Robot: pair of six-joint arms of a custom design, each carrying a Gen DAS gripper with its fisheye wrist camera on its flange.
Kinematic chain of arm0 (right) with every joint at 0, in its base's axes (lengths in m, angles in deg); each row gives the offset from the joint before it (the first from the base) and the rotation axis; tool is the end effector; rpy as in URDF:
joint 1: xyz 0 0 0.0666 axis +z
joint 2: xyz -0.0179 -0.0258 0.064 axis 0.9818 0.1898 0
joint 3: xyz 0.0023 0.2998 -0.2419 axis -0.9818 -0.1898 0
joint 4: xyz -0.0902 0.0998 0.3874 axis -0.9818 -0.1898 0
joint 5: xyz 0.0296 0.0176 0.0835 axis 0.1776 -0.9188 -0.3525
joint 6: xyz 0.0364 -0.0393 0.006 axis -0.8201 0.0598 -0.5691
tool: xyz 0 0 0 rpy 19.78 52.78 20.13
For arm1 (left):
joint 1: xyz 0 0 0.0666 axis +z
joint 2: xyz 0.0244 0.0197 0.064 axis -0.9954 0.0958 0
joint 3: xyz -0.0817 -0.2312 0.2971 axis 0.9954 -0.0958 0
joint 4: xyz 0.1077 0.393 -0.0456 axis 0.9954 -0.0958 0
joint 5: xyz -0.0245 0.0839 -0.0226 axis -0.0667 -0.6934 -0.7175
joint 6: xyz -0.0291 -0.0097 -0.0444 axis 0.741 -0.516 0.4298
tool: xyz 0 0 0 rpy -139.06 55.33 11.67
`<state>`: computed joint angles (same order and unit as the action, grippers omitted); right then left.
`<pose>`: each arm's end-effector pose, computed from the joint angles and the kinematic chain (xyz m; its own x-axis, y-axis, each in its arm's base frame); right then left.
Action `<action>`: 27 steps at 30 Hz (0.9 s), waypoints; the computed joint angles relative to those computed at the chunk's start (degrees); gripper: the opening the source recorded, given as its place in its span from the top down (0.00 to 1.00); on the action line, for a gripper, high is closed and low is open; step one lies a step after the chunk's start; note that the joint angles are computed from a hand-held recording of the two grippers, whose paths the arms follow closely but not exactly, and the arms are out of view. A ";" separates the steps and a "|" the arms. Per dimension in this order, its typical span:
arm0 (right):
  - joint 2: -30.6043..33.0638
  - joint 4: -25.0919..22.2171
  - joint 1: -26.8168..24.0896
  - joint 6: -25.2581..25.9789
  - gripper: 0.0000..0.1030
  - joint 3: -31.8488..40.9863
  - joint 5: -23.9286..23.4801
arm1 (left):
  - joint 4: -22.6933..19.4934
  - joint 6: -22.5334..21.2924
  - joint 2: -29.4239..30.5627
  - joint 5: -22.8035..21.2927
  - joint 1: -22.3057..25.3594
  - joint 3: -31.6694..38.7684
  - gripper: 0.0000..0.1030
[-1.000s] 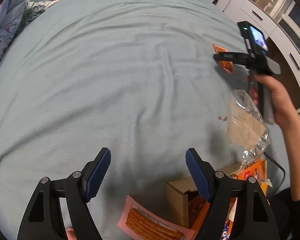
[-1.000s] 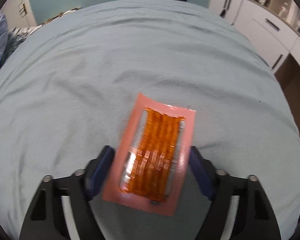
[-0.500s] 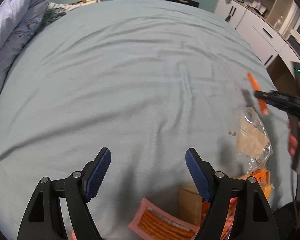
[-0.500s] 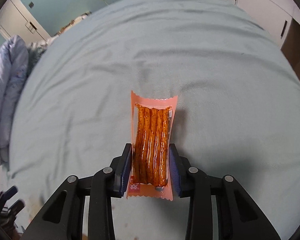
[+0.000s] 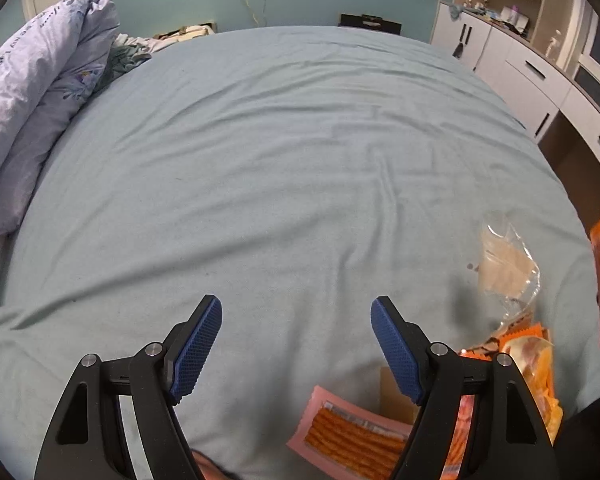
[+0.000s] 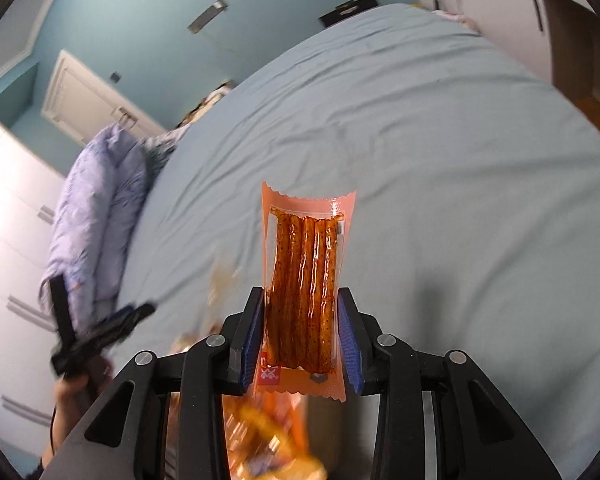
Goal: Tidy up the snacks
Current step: 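Carry the pink pack over the box and open the right gripper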
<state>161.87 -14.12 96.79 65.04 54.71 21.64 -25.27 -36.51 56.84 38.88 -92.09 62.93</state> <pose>0.6561 0.2284 0.3652 -0.8636 -0.0583 -0.5008 -0.3651 0.7574 0.5414 0.5890 -0.0707 0.3923 -0.8132 -0.3110 -0.4919 -0.3522 0.9359 -0.0094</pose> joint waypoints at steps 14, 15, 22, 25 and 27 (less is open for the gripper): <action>0.30 -1.73 10.16 17.40 0.67 0.16 10.17 | 2.22 -1.40 -3.11 -0.53 -0.34 -2.78 0.25; 0.33 -0.88 11.02 18.86 0.66 0.20 12.63 | 2.11 -1.10 -3.14 -0.75 -0.37 -2.84 0.25; 4.35 -4.19 13.12 21.55 0.53 4.42 23.50 | 1.66 1.50 -3.95 -1.95 0.14 -3.77 0.24; 5.21 -5.85 11.82 19.33 0.47 6.31 17.49 | 1.33 2.37 -4.42 -1.93 0.38 -4.26 0.24; 4.90 -5.52 10.75 16.91 0.46 6.81 15.81 | 1.45 2.79 -4.92 -1.13 0.42 -4.76 0.24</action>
